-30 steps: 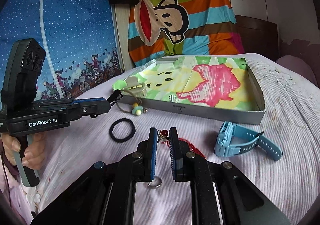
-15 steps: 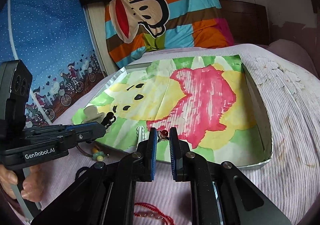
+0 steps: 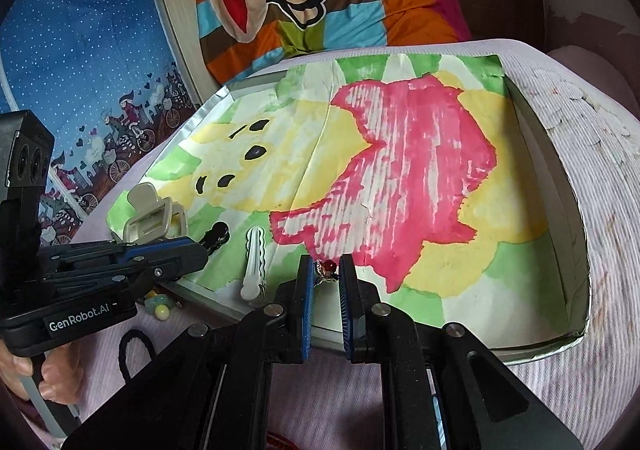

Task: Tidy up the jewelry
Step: 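Carry the bobby pin and red-stone ring into the tray and release both, then withdraw both open tools from the tray toward the remaining items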

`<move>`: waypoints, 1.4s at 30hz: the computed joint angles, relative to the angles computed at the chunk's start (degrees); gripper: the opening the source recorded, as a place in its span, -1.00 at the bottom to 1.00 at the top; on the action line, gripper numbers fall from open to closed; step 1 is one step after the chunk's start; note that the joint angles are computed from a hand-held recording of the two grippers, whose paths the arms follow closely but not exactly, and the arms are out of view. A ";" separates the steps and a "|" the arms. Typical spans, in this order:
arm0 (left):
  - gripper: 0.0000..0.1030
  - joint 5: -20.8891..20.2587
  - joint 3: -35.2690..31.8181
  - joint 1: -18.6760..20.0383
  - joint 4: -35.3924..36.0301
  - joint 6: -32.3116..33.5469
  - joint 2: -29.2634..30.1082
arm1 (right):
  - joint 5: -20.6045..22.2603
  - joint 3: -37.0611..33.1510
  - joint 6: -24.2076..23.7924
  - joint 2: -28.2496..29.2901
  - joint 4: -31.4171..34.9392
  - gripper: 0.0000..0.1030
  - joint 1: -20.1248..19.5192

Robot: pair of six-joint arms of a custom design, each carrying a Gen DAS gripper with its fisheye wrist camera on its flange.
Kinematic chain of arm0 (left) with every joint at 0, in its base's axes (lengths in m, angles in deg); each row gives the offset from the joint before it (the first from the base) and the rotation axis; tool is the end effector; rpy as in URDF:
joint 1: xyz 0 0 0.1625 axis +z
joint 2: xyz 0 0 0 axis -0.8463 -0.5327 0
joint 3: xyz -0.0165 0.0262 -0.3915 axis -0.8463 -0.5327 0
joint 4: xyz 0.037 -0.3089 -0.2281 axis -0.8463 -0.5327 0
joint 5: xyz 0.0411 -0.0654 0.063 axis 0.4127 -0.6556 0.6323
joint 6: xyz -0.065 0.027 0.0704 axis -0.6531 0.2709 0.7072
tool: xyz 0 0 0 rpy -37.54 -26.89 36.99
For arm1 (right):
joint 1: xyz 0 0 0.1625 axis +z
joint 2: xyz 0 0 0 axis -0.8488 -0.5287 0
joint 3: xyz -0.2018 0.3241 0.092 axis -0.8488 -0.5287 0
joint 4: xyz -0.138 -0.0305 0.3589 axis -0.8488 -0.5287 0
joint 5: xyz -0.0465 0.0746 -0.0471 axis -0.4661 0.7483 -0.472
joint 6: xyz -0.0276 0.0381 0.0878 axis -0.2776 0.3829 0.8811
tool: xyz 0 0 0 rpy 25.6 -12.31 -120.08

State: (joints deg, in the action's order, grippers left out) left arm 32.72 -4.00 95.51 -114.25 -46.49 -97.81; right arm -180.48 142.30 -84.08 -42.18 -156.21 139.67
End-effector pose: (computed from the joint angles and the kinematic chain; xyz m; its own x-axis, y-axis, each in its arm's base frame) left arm -0.4697 -0.6367 -0.0420 -0.8325 -0.2942 -0.4695 0.1415 0.7063 -0.6936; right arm 0.0252 -0.7122 0.3363 -0.6870 -0.6070 0.3993 -0.7183 0.6503 -0.2473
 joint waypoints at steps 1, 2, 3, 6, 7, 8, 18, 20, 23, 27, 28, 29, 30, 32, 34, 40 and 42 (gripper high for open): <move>-0.79 0.27 0.56 -0.10 -0.83 0.25 -0.13 | 0.11 0.17 -0.32 -0.05 -0.24 -0.78 -0.02; -0.79 0.67 1.35 -0.23 -2.10 0.59 -0.31 | 0.45 0.37 -0.42 -0.22 -0.32 -0.78 -0.10; -0.79 1.24 2.15 -0.38 -3.32 0.76 -0.48 | 1.13 0.63 -0.39 -0.45 -0.44 -0.76 -0.27; -0.60 3.55 5.74 -1.26 -9.05 2.20 -1.18 | 3.46 2.75 -1.01 -1.93 -2.79 -0.44 -1.17; -0.43 4.51 7.05 -1.63 -11.43 3.00 -1.39 | 4.71 4.09 -1.32 -2.71 -4.36 -0.24 -1.59; -0.33 5.36 8.35 -2.00 -14.25 4.11 -1.53 | 6.38 5.48 -1.82 -3.62 -5.91 -0.18 -2.14; 0.50 17.48 17.13 -5.93 -20.92 0.13 -3.10 | 18.06 14.64 -3.56 -10.33 -16.23 0.28 -6.17; 0.62 19.51 18.58 -6.63 -20.49 -1.48 -3.51 | 20.25 16.27 -3.51 -11.71 -17.71 0.38 -6.88; 0.87 22.27 20.68 -7.58 -16.90 -6.83 -4.63 | 23.08 18.60 -3.18 -13.53 -19.86 0.60 -8.01; 0.99 24.32 22.78 -8.78 -11.42 -12.10 -5.97 | 26.66 21.50 -4.28 -16.08 -21.47 0.76 -9.57; 1.00 24.68 23.16 -9.07 -10.37 -12.85 -6.18 | 27.51 22.13 -4.73 -16.70 -21.61 0.78 -9.95; 1.00 25.01 23.52 -9.41 -8.07 -14.67 -6.56 | 28.15 22.83 -5.18 -17.31 -21.84 0.79 -10.24; 1.00 25.40 23.80 -9.71 -6.10 -16.37 -6.81 | 28.81 23.60 -5.72 -18.03 -22.07 0.82 -10.56; 1.00 25.92 24.37 -10.36 -2.20 -19.77 -7.30 | 30.17 24.86 -6.82 -19.37 -22.03 0.88 -11.24; 1.00 26.60 24.35 -10.96 4.50 -24.99 -7.84 | 31.45 26.06 -8.13 -20.79 -21.30 0.91 -11.89; 1.00 27.33 24.78 -12.69 16.31 -33.81 -8.85 | 34.19 30.05 -13.56 -25.04 -20.05 0.97 -14.01; 1.00 27.20 24.67 -13.25 20.83 -37.05 -9.12 | 35.12 31.18 -14.94 -26.40 -19.71 0.97 -14.76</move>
